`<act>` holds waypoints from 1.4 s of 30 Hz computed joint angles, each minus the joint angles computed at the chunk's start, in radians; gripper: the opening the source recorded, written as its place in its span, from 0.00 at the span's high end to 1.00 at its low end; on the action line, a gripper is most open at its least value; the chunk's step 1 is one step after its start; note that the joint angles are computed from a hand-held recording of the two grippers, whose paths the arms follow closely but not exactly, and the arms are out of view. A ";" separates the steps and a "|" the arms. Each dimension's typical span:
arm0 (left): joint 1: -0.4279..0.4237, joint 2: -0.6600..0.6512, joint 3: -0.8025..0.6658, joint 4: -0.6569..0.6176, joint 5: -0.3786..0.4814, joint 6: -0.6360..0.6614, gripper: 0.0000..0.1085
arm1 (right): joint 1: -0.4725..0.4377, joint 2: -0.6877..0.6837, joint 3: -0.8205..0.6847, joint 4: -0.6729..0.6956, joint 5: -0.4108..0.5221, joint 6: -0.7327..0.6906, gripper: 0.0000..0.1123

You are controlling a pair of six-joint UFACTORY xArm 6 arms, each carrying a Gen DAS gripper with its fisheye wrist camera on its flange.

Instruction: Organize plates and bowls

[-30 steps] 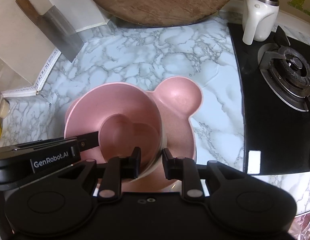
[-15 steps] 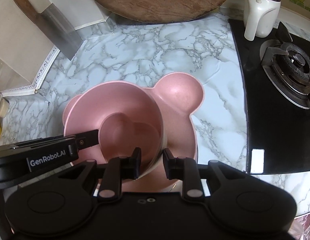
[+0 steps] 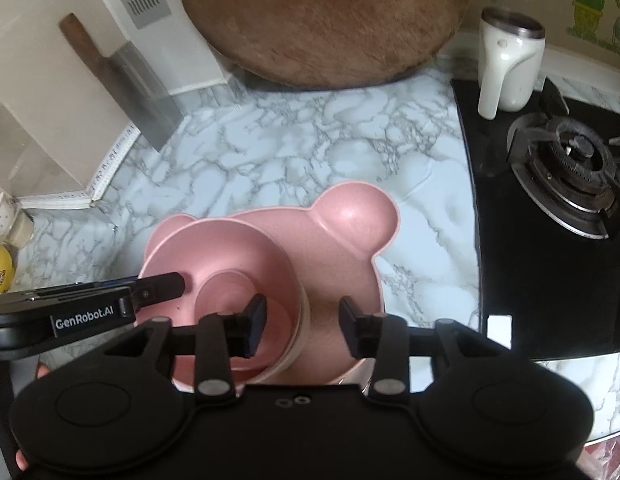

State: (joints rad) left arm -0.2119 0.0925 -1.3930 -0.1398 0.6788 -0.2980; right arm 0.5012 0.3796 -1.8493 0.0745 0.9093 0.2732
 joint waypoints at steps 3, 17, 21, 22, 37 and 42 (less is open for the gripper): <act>-0.001 -0.025 0.033 0.002 -0.031 0.004 0.49 | 0.003 -0.037 0.050 0.011 -0.041 -0.008 0.57; -0.027 -0.229 0.261 0.211 -0.213 -0.075 0.43 | 0.051 -0.263 0.377 -0.016 -0.335 -0.065 0.37; -0.030 -0.293 0.324 0.229 -0.247 -0.101 0.41 | 0.063 -0.317 0.457 -0.012 -0.407 -0.077 0.34; -0.031 -0.307 0.338 0.236 -0.254 -0.109 0.41 | 0.067 -0.329 0.475 -0.016 -0.424 -0.076 0.33; -0.022 -0.527 0.562 0.508 -0.399 -0.366 0.05 | 0.115 -0.485 0.717 -0.246 -0.702 0.061 0.08; -0.031 -0.558 0.580 0.609 -0.387 -0.447 0.05 | 0.105 -0.512 0.760 -0.382 -0.744 0.205 0.08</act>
State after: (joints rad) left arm -0.2426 -0.4650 -0.8126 0.4690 0.2919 -0.7454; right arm 0.6062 -0.1327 -1.0896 -0.3076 0.1654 0.4786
